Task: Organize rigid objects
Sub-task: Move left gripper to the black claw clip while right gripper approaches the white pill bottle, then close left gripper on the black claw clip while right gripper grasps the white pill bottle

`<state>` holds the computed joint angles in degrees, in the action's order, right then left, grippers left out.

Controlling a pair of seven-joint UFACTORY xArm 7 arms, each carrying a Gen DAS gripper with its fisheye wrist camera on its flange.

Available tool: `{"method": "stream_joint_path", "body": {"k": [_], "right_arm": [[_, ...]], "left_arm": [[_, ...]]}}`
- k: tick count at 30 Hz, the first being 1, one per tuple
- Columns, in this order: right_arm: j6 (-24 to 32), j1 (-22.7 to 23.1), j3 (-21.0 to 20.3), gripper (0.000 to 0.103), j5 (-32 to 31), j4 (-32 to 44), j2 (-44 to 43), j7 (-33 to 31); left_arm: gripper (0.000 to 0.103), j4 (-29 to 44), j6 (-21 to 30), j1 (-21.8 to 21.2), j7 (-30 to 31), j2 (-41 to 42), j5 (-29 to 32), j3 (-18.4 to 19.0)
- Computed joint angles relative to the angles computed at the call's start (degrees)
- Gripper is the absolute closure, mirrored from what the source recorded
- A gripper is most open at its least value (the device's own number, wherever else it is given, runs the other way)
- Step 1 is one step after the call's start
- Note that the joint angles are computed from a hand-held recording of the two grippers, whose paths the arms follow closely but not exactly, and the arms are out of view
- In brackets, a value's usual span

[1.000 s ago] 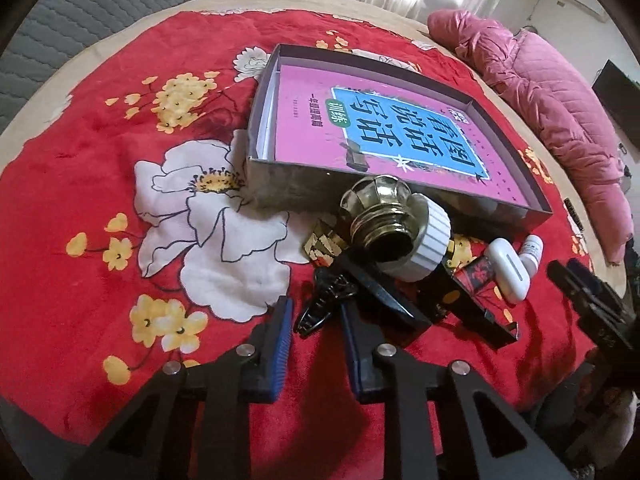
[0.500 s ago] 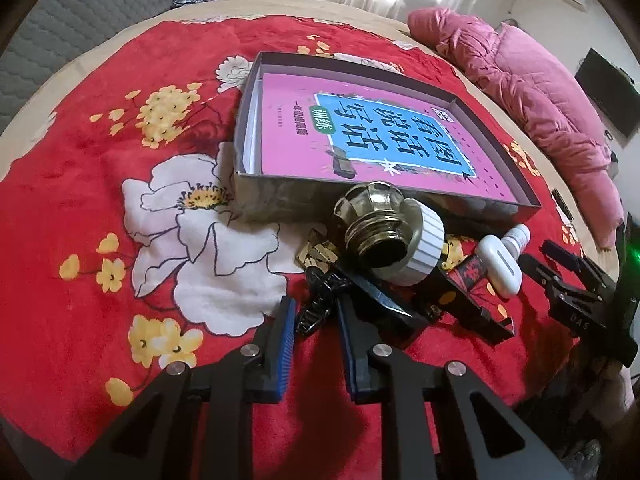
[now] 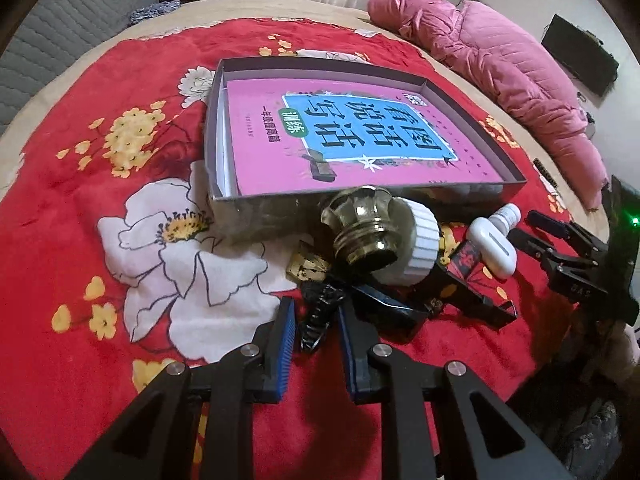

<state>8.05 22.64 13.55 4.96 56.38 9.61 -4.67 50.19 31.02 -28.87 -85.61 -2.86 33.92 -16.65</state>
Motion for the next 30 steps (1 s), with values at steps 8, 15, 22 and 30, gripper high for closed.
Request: {"method": "stream_joint_path", "body": {"k": [8, 15, 22, 30], "right_arm": [[-0.47, -0.08, 0.56, 0.024, 1.14, 0.54, 0.7, -1.15], [0.02, -0.42, 1.66, 0.024, 4.11, 1.64, 1.15, -1.88], [1.46, 2.15, -0.36, 0.024, 0.94, 4.0, 2.68, 4.18], [2.67, -0.83, 2.01, 0.025, 5.79, 4.19, 3.09, 3.4]], "left_arm": [[0.082, -1.59, -3.98, 0.82, -0.92, -0.22, 0.93, 0.43], [0.085, -0.81, -1.67, 0.48, -2.74, 0.59, 1.72, -0.06], [0.085, -0.18, -0.59, -0.35, -4.44, 1.06, 2.99, 0.24], [0.085, 0.17, 0.09, -0.8, -5.1, 1.23, 3.63, 0.41]]}}
